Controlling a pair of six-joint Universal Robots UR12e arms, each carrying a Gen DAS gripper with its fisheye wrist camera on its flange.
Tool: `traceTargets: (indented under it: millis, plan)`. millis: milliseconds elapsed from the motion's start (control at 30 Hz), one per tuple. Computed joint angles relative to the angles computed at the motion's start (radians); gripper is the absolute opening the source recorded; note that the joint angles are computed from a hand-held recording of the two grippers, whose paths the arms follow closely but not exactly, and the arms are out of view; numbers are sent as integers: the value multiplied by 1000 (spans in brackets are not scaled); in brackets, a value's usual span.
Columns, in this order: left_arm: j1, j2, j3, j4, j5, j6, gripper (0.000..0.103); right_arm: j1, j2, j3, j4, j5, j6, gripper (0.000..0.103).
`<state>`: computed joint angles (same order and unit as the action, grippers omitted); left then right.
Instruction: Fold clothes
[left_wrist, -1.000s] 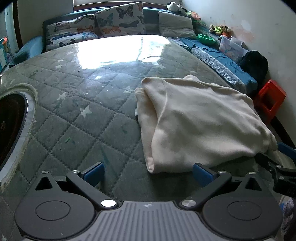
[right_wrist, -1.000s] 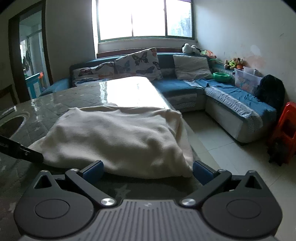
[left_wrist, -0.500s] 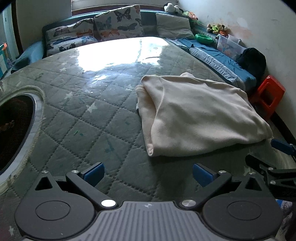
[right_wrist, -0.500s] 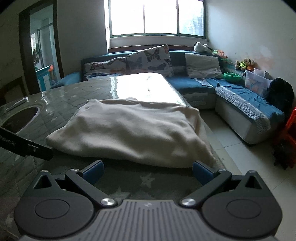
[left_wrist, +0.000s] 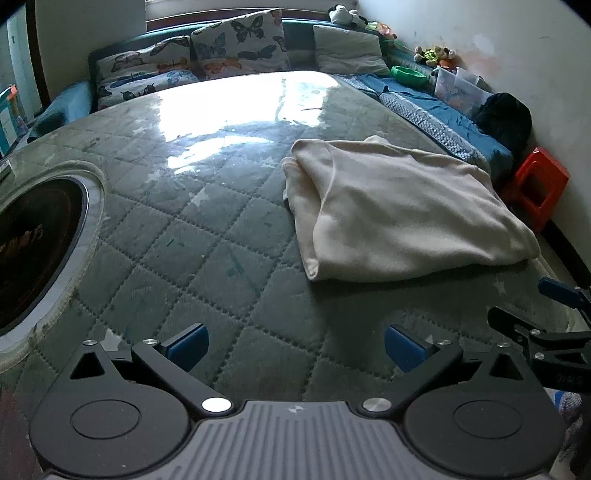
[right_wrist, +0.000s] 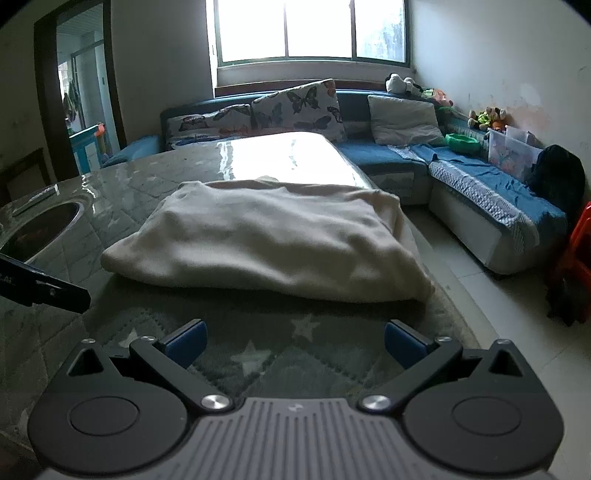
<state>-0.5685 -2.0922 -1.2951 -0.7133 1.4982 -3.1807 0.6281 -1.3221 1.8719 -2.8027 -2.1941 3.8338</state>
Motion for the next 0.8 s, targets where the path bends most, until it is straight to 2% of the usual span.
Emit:
traceTargets:
  millis: [367, 800]
  plan:
    - [-13, 14, -27, 18, 11, 21, 103, 6, -1, 7, 12, 11, 40, 103]
    - [-17, 26, -50, 30, 8, 20, 103, 18, 15, -11, 47, -24, 30, 103]
